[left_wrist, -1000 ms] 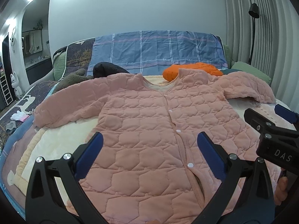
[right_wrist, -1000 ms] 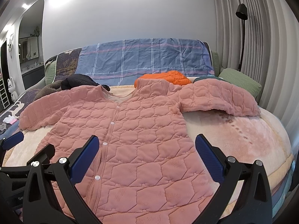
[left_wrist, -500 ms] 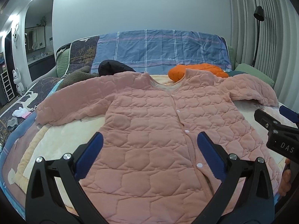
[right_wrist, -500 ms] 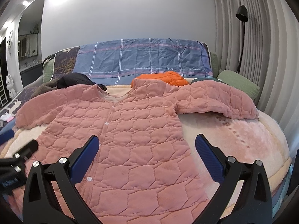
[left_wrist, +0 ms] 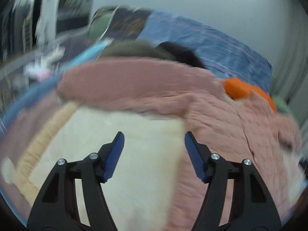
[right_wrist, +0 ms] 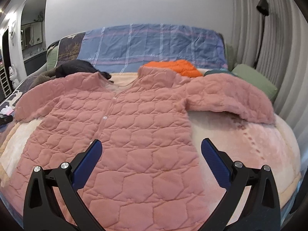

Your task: Fold large clothes

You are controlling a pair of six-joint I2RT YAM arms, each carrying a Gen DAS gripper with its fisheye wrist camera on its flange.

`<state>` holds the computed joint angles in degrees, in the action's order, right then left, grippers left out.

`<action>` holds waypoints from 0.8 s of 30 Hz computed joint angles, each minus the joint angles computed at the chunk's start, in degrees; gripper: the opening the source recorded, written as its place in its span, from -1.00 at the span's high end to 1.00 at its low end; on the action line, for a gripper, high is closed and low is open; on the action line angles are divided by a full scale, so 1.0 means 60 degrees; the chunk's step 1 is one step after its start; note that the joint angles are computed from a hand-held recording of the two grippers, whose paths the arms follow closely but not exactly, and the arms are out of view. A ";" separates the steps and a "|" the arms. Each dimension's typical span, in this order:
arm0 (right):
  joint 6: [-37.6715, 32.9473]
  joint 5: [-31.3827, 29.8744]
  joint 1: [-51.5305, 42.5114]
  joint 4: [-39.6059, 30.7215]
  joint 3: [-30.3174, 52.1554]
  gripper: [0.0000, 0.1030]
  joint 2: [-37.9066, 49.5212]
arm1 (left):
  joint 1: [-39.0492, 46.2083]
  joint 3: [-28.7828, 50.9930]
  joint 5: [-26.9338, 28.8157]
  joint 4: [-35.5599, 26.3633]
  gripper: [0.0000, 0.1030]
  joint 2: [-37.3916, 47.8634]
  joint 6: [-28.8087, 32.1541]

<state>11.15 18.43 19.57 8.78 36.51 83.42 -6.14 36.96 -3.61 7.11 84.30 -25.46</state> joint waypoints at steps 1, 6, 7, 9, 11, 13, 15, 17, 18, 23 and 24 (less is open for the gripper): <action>-0.0039 -0.0150 -0.0043 -0.0119 0.0204 -0.97 0.0184 | 0.0678 0.0106 0.0728 0.0275 -0.21 0.0482 -0.0103; -0.0391 -0.0074 0.0116 -0.0678 0.1485 -0.97 0.1451 | 0.2884 0.1569 0.2764 0.0707 -0.22 0.3230 -0.0156; -0.0442 -0.0003 0.0152 -0.0696 0.1585 -0.97 0.1564 | 0.3262 0.2012 0.3217 0.0709 -0.22 0.3823 -0.0436; -0.0628 0.0286 0.0308 -0.0776 0.2034 -0.97 0.2046 | 0.3675 0.2540 0.3704 0.0873 -0.27 0.4553 -0.0902; -0.0746 0.0458 0.0405 -0.0859 0.2417 -0.97 0.2440 | 0.4010 0.3315 0.4008 0.0909 -0.30 0.5355 -0.1373; -0.0874 0.0538 0.0456 -0.0949 0.2780 -0.97 0.2808 | 0.4153 0.4028 0.4122 0.0791 -0.33 0.5948 -0.1685; -0.1017 0.0630 0.0501 -0.0929 0.3073 -0.97 0.3132 | 0.4273 0.4916 0.4277 0.0474 -0.38 0.6659 -0.1975; -0.1132 0.0641 0.0496 -0.0690 0.3213 -0.97 0.3345 | 0.4424 0.5603 0.4391 0.0478 -0.40 0.7327 -0.2513; -0.1166 0.0655 0.0499 -0.0664 0.3298 -0.97 0.3421 | 0.4480 0.5741 0.4415 0.0626 -0.42 0.7526 -0.2765; -0.1306 0.0742 0.0384 -0.0629 0.3759 -0.97 0.3861 | 0.4557 0.5894 0.4209 0.1774 -0.45 0.8037 -0.3627; -0.1273 0.0677 0.0323 -0.0694 0.3873 -0.97 0.3963 | 0.4556 0.5864 0.4159 0.1978 -0.26 0.8062 -0.3683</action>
<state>3.51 22.49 21.51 4.62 59.75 107.20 21.20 72.15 21.34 18.98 132.67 -47.56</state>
